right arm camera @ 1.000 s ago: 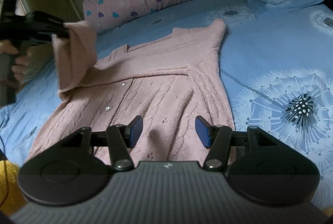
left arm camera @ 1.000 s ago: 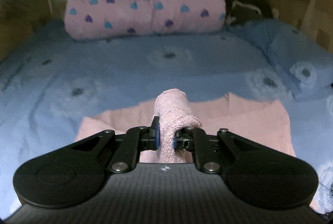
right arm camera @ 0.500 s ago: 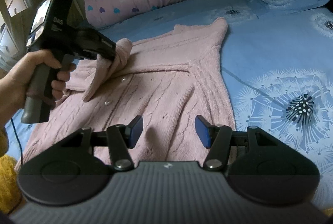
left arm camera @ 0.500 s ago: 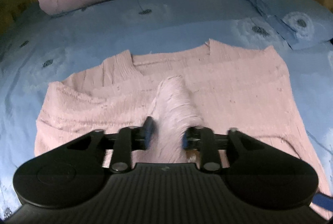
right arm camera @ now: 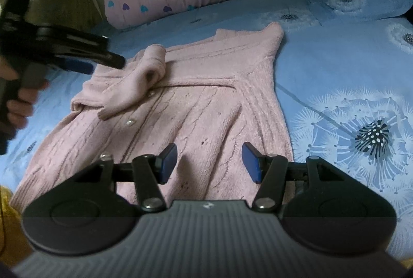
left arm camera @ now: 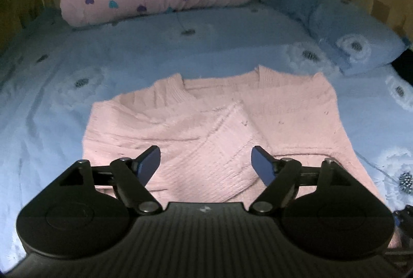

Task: Fold small clothes
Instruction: 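Bring both open grippers over the folded cardigan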

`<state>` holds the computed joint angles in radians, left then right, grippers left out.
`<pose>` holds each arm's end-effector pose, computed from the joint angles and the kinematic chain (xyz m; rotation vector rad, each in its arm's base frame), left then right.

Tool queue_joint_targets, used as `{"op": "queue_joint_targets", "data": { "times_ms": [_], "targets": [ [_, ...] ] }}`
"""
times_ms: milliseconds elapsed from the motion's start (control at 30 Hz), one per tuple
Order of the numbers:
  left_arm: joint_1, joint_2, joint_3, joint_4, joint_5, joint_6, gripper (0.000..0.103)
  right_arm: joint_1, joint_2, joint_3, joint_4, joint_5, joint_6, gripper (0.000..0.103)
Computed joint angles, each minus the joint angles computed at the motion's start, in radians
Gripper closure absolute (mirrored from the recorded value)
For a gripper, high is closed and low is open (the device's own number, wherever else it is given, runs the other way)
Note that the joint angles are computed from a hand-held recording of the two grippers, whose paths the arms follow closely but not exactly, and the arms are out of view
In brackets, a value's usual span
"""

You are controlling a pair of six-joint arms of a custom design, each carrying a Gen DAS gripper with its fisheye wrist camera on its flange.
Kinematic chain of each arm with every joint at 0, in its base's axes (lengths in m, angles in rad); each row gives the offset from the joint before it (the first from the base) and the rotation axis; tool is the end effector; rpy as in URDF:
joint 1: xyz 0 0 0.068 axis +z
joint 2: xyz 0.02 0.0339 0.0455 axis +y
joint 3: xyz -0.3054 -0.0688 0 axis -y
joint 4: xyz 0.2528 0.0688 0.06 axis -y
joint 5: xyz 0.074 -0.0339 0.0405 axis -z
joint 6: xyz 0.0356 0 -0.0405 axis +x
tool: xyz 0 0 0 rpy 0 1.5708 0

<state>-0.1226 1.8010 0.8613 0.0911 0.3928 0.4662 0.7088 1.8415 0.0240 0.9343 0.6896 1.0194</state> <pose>0.3536 -0.0573 0.1619 0.8513 2.1987 -0.3091 0.1381 0.0886 0.0696 0.6177 2.1228 0.0857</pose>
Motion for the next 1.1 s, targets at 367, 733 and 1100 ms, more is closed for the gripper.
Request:
{"op": "queue_joint_targets", "data": {
  "times_ms": [367,733,1100],
  "targets": [
    [0.13,0.142,0.134,0.06,0.041,-0.115,0.021,-0.193,-0.226,0.125,-0.179,-0.17,-0.326,0.045],
    [0.131,0.325,0.284,0.171,-0.011,-0.191,0.021,-0.482,0.005,0.466,-0.197,-0.481,-0.444,0.045],
    [0.167,0.357,0.317,0.207,-0.007,-0.225,0.021,-0.509,0.204,0.69,-0.289,-0.534,-0.505,0.08]
  ]
}}
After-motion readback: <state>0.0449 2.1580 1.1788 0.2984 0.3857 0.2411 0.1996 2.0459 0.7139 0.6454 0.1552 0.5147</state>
